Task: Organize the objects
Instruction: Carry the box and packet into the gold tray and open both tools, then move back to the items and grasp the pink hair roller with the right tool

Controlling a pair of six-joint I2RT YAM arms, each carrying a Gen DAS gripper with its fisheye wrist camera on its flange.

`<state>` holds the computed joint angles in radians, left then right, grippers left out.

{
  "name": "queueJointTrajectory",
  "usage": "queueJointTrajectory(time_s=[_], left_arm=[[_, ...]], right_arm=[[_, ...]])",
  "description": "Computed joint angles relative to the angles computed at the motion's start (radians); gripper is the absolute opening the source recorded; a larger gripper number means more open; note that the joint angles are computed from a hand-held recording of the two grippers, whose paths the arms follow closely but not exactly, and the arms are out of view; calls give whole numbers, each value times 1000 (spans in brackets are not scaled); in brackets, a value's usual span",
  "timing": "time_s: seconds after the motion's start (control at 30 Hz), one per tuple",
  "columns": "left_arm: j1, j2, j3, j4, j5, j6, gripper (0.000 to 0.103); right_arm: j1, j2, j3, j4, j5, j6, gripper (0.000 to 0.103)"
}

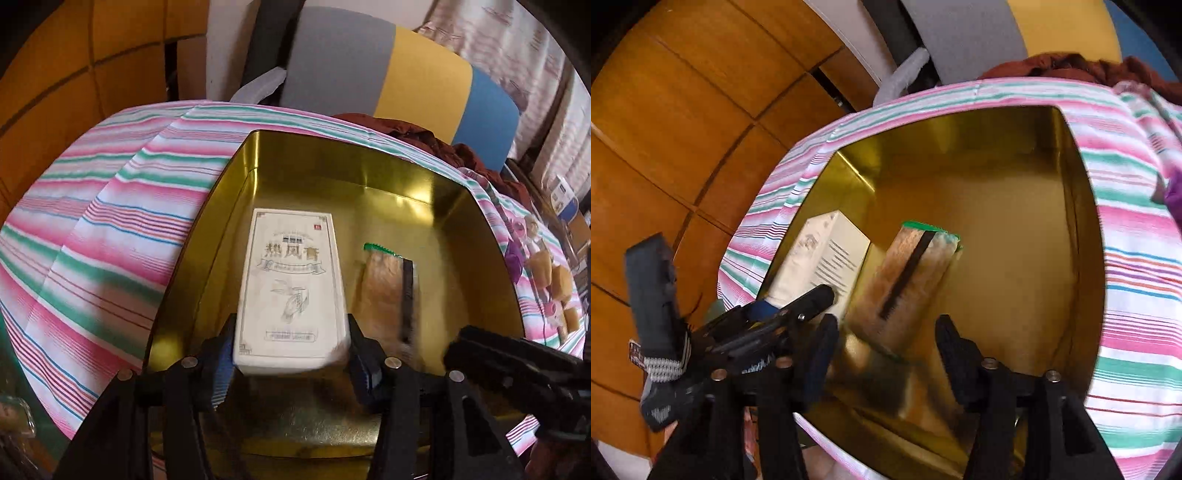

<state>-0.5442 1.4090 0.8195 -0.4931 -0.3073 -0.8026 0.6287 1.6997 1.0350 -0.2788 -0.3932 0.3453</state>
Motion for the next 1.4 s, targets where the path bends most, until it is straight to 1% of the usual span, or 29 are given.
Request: queueJointTrajectory(time_s=[0.07, 0.1, 0.17, 0.23, 0.37, 0.47, 0.6, 0.87, 1.1, 1.27, 1.4], left_arm=[[4, -14, 3, -3, -7, -8, 55], [1, -23, 1, -2, -19, -17, 55], [-14, -50, 2, -18, -54, -41, 55], [-32, -67, 10, -35, -93, -68, 55], [-61, -93, 24, -44, -121, -93, 55], [-85, -99, 37, -35, -116, -105, 55], [-121, -92, 53, 8, -68, -117, 55], [-248, 32, 174, 12, -65, -77, 56], [-348, 127, 266, 17, -70, -41, 56], [-410, 180, 317, 29, -76, -14, 56], [-453, 225, 353, 40, -70, -3, 57]], right_arm=[[4, -40, -26, 9, 25, -3, 63], [-3, -64, -42, 13, 31, -8, 64], [-17, -111, -70, 15, 41, -22, 68], [-33, -171, -101, 6, 66, -40, 69], [-59, -264, -144, -7, 100, -80, 70], [-77, -313, -163, -26, 123, -115, 70], [-109, -344, -174, -50, 128, -138, 71], [-219, -429, -215, -114, 122, -223, 74], [-401, -478, -246, -179, 72, -321, 74], [-594, -500, -265, -238, 18, -428, 74], [-770, -462, -258, -266, -18, -524, 74]])
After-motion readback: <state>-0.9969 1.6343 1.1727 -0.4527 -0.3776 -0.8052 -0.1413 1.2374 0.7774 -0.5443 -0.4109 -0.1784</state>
